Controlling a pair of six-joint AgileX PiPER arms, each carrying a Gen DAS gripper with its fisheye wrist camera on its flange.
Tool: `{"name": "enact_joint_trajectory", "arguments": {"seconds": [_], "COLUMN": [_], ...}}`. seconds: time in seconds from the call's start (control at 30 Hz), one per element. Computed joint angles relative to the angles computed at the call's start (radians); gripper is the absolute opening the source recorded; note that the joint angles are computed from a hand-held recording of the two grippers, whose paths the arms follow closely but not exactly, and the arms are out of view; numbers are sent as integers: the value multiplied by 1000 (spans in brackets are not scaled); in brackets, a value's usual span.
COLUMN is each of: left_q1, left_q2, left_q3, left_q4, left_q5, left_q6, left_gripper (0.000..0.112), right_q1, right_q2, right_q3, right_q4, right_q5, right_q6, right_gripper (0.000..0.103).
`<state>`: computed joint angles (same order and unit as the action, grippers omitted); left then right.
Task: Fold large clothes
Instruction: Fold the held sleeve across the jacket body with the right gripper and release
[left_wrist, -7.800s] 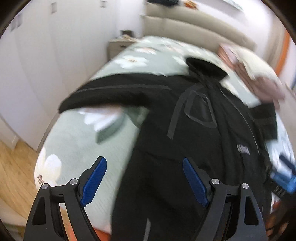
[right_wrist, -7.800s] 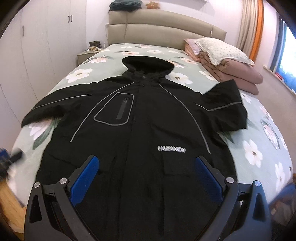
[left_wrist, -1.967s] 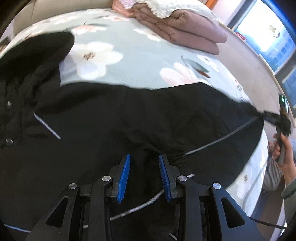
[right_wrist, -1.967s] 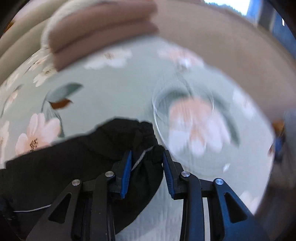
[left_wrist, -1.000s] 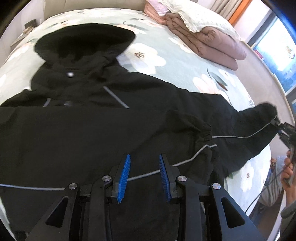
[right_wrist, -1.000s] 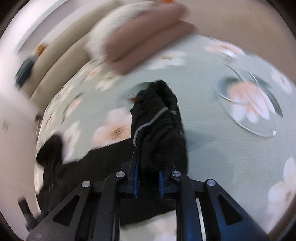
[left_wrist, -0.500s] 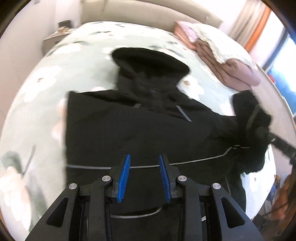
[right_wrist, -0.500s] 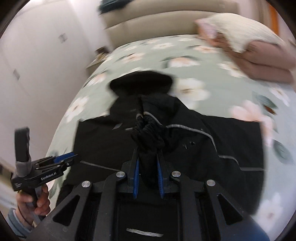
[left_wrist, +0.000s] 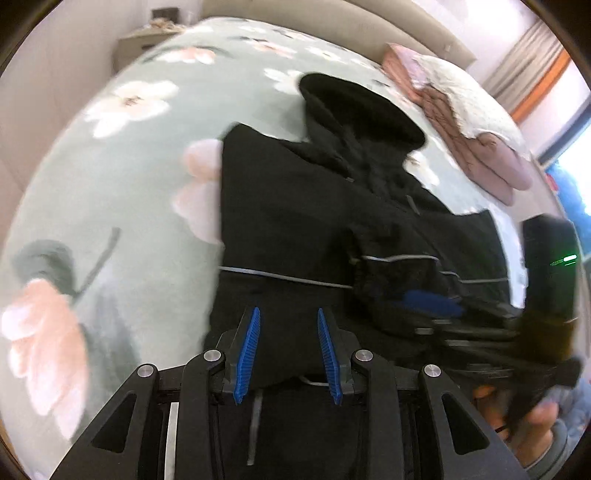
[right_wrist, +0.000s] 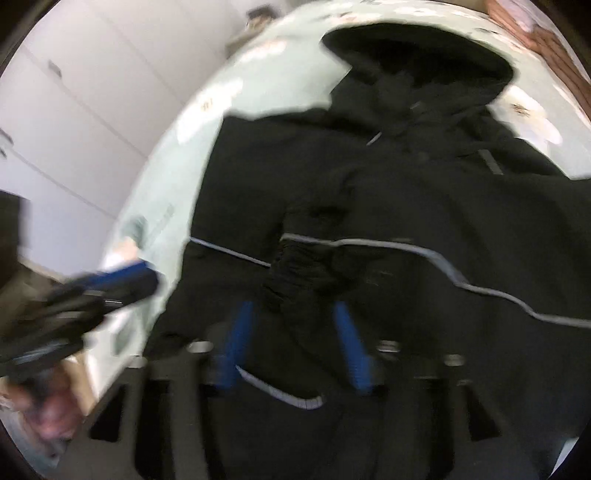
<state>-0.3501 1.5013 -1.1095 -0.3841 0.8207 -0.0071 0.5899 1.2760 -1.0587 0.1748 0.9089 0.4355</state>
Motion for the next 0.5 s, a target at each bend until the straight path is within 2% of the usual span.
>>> {"name": "enact_joint_trajectory", "arguments": {"seconds": [0.03, 0.17, 0.27, 0.43, 0.5], "left_q1": [-5, -27, -50, -71, -90], "left_q2": [15, 126, 220, 376, 392], "left_q3": [-5, -61, -110, -197, -217], "left_q4": [-60, -223, -268, -361, -357], "left_q5": [6, -4, -27, -26, -46], "left_q6": [42, 143, 120, 150, 151], "left_gripper": [33, 35, 37, 37, 37], "right_q1": [-33, -185, -377, -637, -657], "right_q2": [-69, -219, -278, -312, -293], "right_q3": [21, 36, 67, 134, 141], "right_q4": [3, -68, -64, 54, 54], "right_q5": [19, 168, 245, 277, 265], "right_q6": [1, 8, -70, -244, -277], "right_gripper": [70, 70, 70, 70, 70]}}
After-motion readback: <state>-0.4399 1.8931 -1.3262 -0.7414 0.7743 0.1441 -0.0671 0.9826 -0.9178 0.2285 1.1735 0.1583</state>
